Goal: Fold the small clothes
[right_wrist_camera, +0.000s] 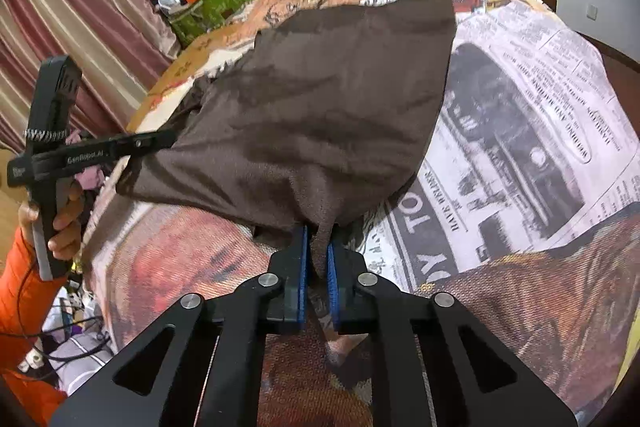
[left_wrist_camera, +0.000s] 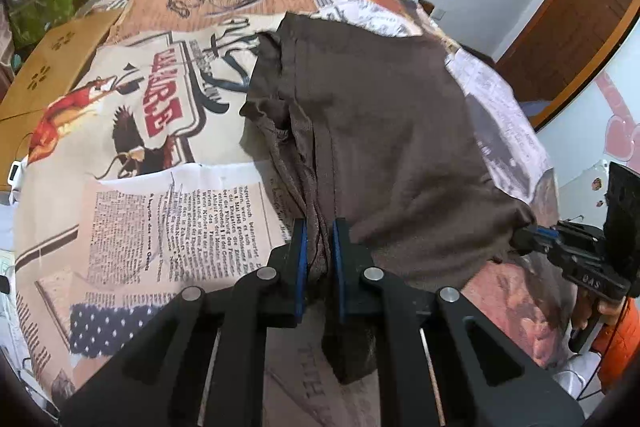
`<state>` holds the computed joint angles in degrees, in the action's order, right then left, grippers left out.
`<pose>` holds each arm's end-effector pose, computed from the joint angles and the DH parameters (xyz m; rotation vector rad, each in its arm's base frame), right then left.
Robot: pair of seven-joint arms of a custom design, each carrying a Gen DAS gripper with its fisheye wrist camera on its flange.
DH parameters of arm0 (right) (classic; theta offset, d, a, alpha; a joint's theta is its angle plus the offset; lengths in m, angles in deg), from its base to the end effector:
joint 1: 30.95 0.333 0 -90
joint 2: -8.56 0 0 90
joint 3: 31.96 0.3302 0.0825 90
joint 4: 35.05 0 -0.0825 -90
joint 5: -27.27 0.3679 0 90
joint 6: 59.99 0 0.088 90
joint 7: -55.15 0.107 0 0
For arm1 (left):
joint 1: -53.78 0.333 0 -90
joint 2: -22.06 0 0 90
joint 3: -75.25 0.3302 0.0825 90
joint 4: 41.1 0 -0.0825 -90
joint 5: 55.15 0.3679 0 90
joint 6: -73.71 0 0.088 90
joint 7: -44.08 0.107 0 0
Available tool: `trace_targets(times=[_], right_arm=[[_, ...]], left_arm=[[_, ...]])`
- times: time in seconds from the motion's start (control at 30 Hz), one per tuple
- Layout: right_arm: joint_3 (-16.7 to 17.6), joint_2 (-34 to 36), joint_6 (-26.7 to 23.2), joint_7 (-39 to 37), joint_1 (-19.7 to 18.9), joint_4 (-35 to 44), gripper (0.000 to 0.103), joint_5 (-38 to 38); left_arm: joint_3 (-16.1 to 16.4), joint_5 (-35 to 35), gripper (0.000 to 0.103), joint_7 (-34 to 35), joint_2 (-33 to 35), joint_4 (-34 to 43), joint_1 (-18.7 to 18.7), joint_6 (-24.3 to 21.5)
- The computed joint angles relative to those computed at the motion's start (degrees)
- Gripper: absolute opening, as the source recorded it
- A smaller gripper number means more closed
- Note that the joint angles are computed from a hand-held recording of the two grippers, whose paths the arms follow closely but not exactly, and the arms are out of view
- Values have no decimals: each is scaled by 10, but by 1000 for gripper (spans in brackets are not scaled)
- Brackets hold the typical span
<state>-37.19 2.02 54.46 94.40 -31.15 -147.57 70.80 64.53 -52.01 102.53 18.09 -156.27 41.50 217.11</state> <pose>0.5297 -0.0103 0.5719 -2.0813 1.2133 0.0979 0.5180 -0.2233 0.5676 -2.1032 1.8811 -0.7486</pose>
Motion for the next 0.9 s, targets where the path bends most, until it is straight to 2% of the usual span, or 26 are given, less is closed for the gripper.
trace_targets(times=[0.27,0.43,0.67,0.73,0.9], right_arm=[[-6,0,18,-15,-1,24,6,53],[-5,14,34,-19,1,46,6,74],[1,50,53,-22,1,93,6,94],[4,64,57,-21,0,111,6,99],[14,106,69,-13,-3,161,6,105]], left_arm=[[-6,50,11,-28,-2,30,-2,1],[-3,50,11,-33,25,73,4,-2],[-2,23,10,-30,89,164,25,-15],[-4,34,0,-35,111,196,30,-25],[-6,46,0,-34,182,291,43,-53]])
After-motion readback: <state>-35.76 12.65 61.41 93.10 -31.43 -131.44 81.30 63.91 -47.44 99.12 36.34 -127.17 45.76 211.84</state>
